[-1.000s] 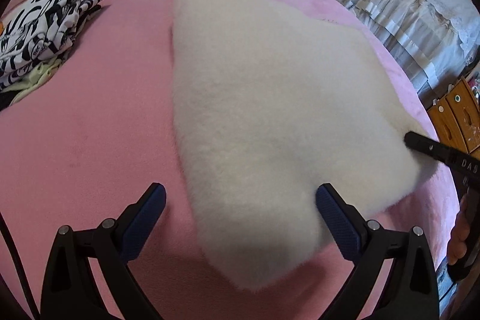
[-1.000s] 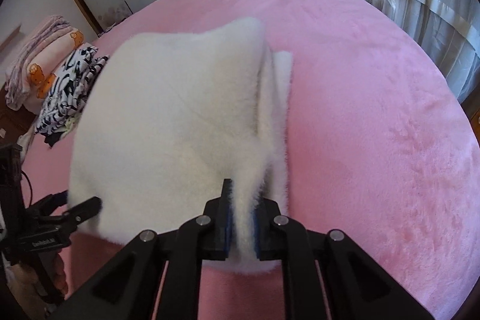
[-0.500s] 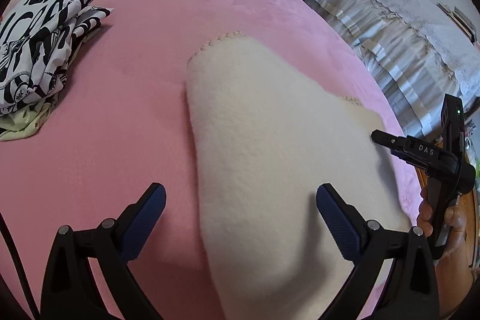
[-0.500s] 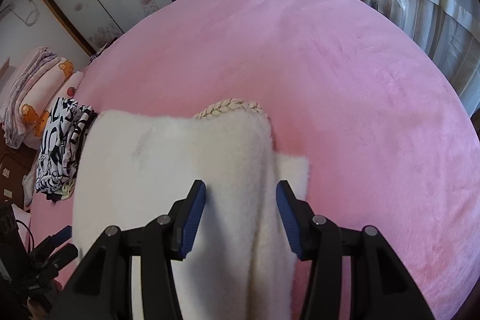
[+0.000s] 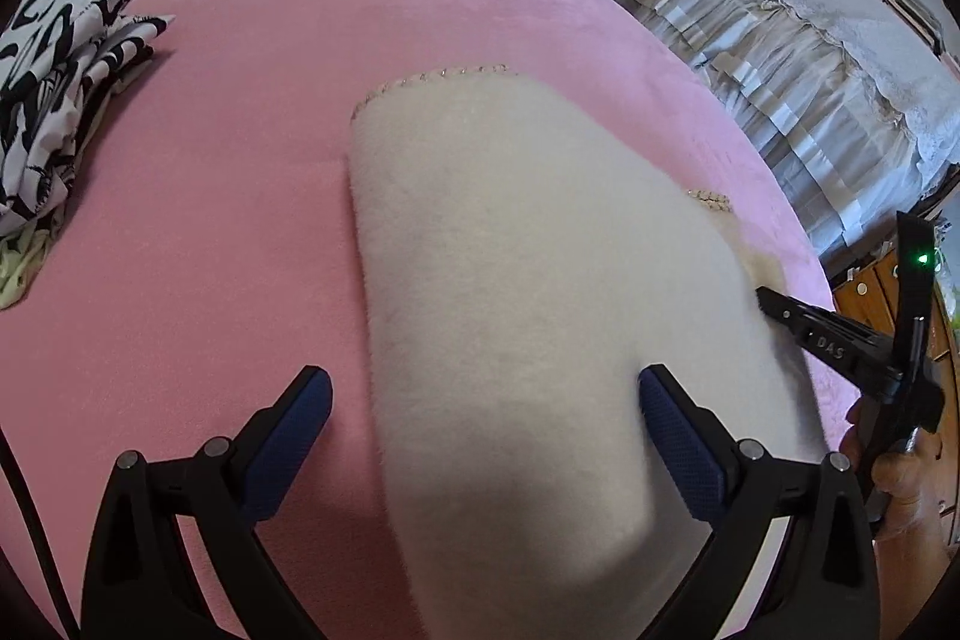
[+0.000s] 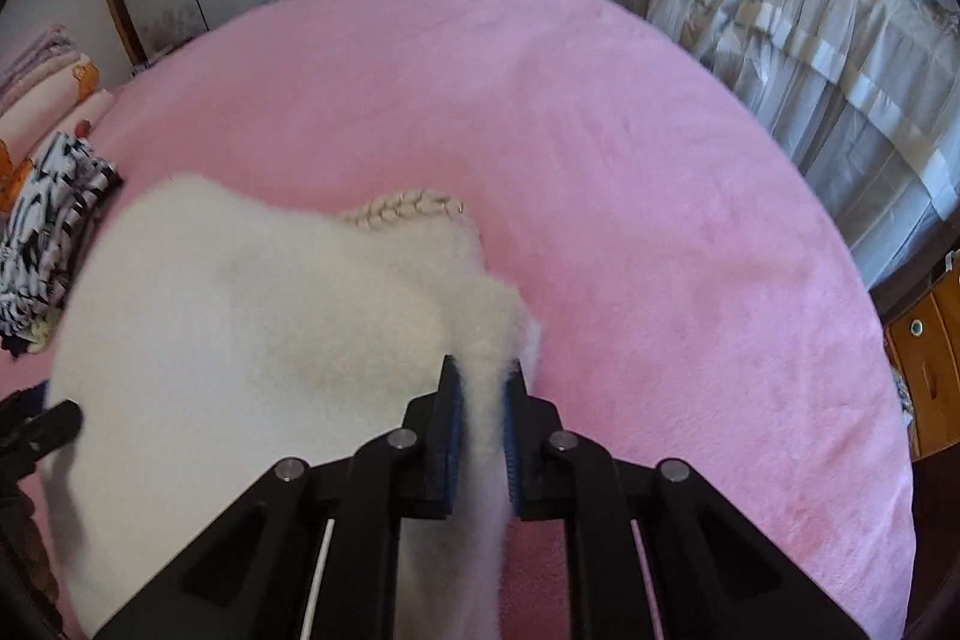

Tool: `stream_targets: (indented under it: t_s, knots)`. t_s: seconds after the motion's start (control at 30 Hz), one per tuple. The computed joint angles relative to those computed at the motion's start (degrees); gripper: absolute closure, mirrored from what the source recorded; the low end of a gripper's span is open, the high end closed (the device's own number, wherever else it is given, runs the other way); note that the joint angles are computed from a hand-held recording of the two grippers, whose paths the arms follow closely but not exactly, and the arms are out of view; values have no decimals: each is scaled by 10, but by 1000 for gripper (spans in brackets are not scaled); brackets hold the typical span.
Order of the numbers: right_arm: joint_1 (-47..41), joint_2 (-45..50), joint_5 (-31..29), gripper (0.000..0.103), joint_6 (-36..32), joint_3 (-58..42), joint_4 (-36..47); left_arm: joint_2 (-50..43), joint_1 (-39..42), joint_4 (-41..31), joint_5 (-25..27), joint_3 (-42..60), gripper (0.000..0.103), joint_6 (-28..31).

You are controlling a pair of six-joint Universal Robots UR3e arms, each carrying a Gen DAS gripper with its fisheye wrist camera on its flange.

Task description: Fold large clothes

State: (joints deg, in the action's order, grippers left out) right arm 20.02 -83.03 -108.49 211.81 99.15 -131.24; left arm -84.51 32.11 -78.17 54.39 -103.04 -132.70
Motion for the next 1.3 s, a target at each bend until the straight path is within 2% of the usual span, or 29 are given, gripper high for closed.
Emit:
stream_targets:
  t_s: [0.1, 0.13, 0.2, 0.27, 0.4, 0.47, 0.5, 0.6, 0.67, 0.7, 0.73, 0.83, 0.87, 0.93, 0.97, 1.07, 1.2, 1.27, 1.3]
  knots:
    - [15, 2, -21, 89, 12, -36, 35, -2, -1, -15, 13, 20, 2, -11]
    - [24, -5, -30, 83, 18, -44, 42, 4, 5, -25, 15, 24, 2, -3]
    - [60, -18, -70, 79, 39, -63, 66, 41, 25, -53, 10, 20, 2, 26]
    - [96, -33, -81, 77, 43, -69, 58, 94, 58, -96, -8, 5, 2, 67]
    - [147, -40, -29, 77, 39, -73, 29, 179, 123, -243, -35, 6, 3, 164]
    - [158, -37, 3, 77, 33, -67, 19, 202, 135, -299, -30, 6, 3, 201]
    - [162, -33, 13, 77, 30, -62, 14, 220, 136, -305, -22, -5, 3, 209]
    - [171, -27, 5, 77, 37, -41, 27, 266, 126, -259, 5, -59, 3, 205]
    - [150, -64, 18, 81, 42, 17, 14, 272, 110, -224, 27, -83, 3, 184]
    - [141, -89, 25, 85, 45, 51, 2, 277, 122, -228, 33, -91, 3, 197]
    - [135, -116, 32, 93, 52, 76, 1, 276, 127, -232, 38, -94, 3, 203]
    - [113, -190, 54, 94, 62, 133, 2, 276, 142, -245, 43, -99, 3, 213]
    - [127, -190, 27, 93, 73, 123, 26, 280, 150, -251, 45, -102, 3, 221]
    - [162, -173, -39, 57, 104, 93, 87, 284, 156, -254, 47, -107, 3, 228]
    - [166, -180, -46, 52, 115, 101, 90, 286, 159, -255, 49, -110, 3, 231]
    - [143, -215, -1, 51, 123, 142, 66, 300, 158, -258, 58, -116, 3, 232]
    - [147, -224, 8, 50, 149, 149, 68, 332, 148, -235, 77, -128, 3, 218]
    - [159, -216, 4, 45, 165, 137, 81, 343, 152, -252, 83, -120, 3, 233]
    - [167, -213, 2, 38, 173, 132, 89, 355, 167, -276, 78, -115, 3, 256]
